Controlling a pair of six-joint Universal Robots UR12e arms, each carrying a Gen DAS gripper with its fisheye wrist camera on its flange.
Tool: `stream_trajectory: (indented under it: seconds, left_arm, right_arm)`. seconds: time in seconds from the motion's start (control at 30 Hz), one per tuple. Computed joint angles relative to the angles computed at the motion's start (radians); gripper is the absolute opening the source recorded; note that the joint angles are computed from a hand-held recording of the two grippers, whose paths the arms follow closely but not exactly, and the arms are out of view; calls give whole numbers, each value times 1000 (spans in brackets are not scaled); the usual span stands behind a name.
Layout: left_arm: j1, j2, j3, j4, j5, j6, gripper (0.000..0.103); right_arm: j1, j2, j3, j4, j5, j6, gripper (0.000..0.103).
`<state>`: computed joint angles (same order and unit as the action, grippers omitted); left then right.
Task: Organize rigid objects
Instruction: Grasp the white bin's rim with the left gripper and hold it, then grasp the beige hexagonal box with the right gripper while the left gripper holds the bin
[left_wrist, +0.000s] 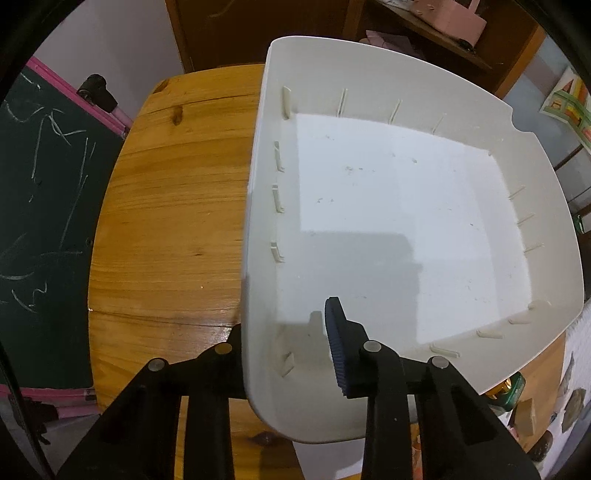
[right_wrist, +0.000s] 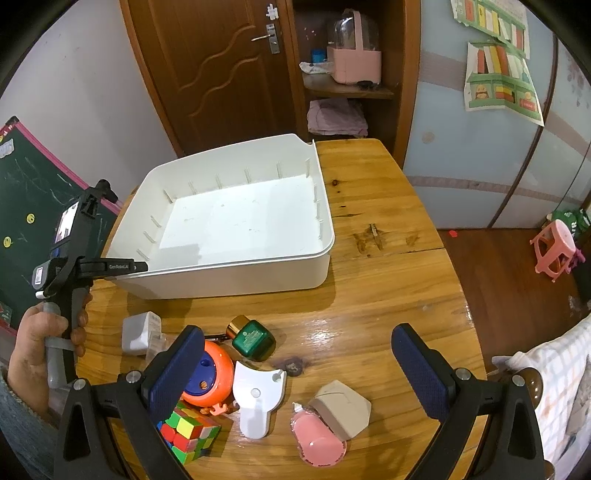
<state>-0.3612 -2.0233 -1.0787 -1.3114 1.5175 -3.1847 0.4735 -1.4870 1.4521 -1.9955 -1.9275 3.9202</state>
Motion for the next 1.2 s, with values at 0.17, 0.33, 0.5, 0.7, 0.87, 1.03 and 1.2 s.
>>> stream_trajectory:
  seconds: [0.17, 0.33, 0.5, 0.7, 0.87, 1.03, 1.2]
  left_arm:
    - [10, 1, 0, -7, -15, -12, 13]
    - [27, 10, -14, -8, -59, -15, 6]
    - [14, 12, -16, 3, -21, -6, 5]
    - [23, 20, -36, 42, -46, 4, 5]
    - [30, 18, -33, 29, -69, -9, 5]
    - [24, 16, -29, 25, -48, 8, 5]
    - [17, 15, -30, 31, -25, 27, 5]
  right_arm:
    - [-3, -5, 5, 5, -9, -3, 102]
    - [-7, -9, 11, 4, -6, -4, 102]
    - [-8, -7, 7, 15, -3, -1, 102]
    - [-7, -9, 8, 25, -5, -3, 101]
    - [-3, -8, 8, 29, 4, -10, 101]
    - [-6, -17, 26, 0, 33, -34, 101]
    - [-5, -34, 47, -15, 19, -58, 101]
